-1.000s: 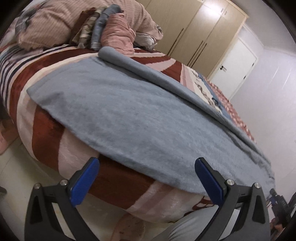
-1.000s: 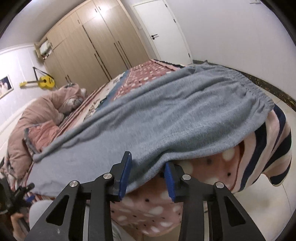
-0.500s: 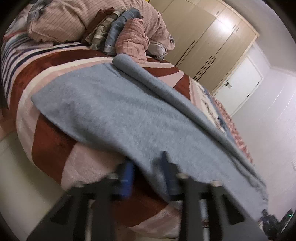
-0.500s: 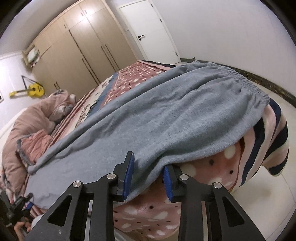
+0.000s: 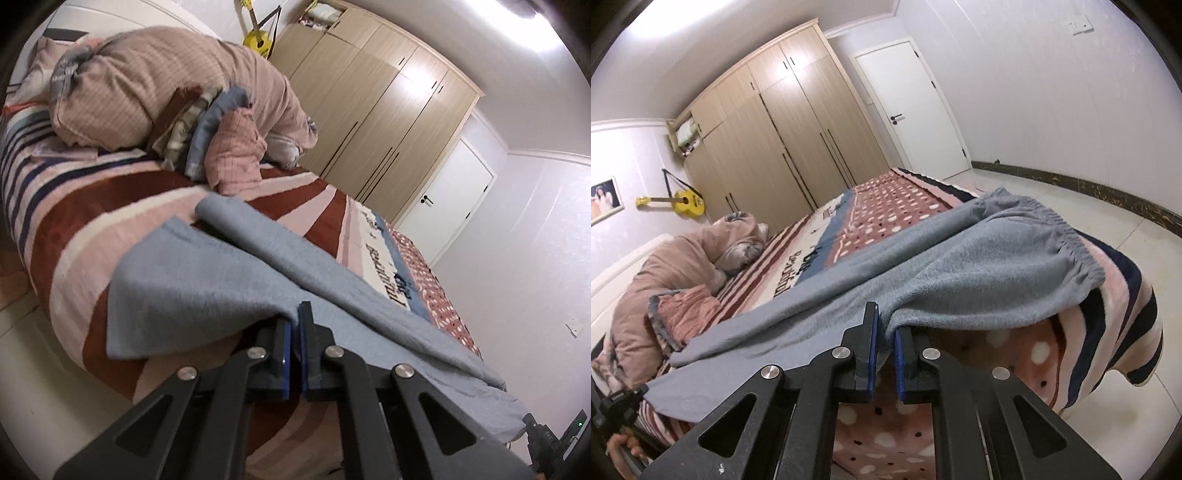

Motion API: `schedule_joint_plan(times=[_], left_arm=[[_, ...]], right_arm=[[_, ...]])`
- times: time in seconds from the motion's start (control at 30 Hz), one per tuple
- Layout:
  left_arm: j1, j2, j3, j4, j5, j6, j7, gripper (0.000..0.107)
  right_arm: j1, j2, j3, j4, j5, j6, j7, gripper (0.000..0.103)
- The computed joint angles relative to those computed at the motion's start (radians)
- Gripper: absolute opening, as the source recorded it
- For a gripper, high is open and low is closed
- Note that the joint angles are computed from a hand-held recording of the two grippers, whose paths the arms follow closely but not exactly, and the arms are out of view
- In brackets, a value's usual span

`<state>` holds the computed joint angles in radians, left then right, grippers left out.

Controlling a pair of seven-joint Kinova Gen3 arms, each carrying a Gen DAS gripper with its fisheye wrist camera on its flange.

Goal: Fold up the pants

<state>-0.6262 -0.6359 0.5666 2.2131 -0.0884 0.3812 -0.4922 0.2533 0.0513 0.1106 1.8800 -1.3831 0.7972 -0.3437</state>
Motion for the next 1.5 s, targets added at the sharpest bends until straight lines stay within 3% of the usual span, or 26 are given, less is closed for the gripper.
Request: schedule_joint_plan(times=[0.3,0.53,0.67,0.8,1.0,1.1,1.23,1.37,1.4,1.47,1.5], left_arm=[[-0.014,-0.069,-0.015,-0.046,-0.028,0.045,-0.039,0.002],[-0.054,-0.005,-0.011,-0.134,-0.065,0.031,-0.115,0.002],[-0.072,0.13,0.014,-0.216,-0.168,0.039,-0.111,0.002],[-0.114,0.3,0.055,-0.317,-0.197,0.074,-0.182,0.002],[-0.149,0.523,0.17,-0.464,-0.432,0.153,-0.133,0.004],[-0.1,0.652,0.179,-0.548,-0.542,0.218,-0.115,0.004],[-0.024,0.767,0.141,-0.618,-0.607,0.266,-0.123,0.004],[0.003,0.846,0.109,-0.664,-0.557,0.278,-0.215,0.005],[-0.019,0.846,0.115,-0.659,-0.518,0.253,-0.255,0.005],[-0.053,0.832,0.116,-0.647,-0.446,0.207,-0.332,0.01],[-0.088,0.819,0.14,-0.642,-0.414,0.194,-0.373,0.012]], right_arm=[[0.002,-0.028,0.021,-0.004,-0.038,0.047,0.075,0.002],[-0.029,-0.002,-0.005,-0.11,-0.065,0.016,0.122,0.002],[-0.051,0.078,-0.038,-0.258,0.019,0.011,0.034,0.002],[-0.072,0.182,-0.082,-0.442,0.166,0.015,-0.108,0.002],[-0.157,0.318,-0.111,-0.669,0.407,-0.036,-0.295,0.002],[-0.191,0.391,-0.115,-0.776,0.512,-0.033,-0.39,0.002],[-0.23,0.48,-0.111,-0.894,0.631,-0.015,-0.489,0.002],[-0.261,0.549,-0.108,-0.982,0.729,0.017,-0.596,0.003],[-0.262,0.559,-0.112,-0.995,0.747,0.027,-0.614,0.007],[-0.247,0.591,-0.135,-1.041,0.768,0.082,-0.644,0.026],[-0.235,0.597,-0.153,-1.05,0.77,0.101,-0.654,0.043]])
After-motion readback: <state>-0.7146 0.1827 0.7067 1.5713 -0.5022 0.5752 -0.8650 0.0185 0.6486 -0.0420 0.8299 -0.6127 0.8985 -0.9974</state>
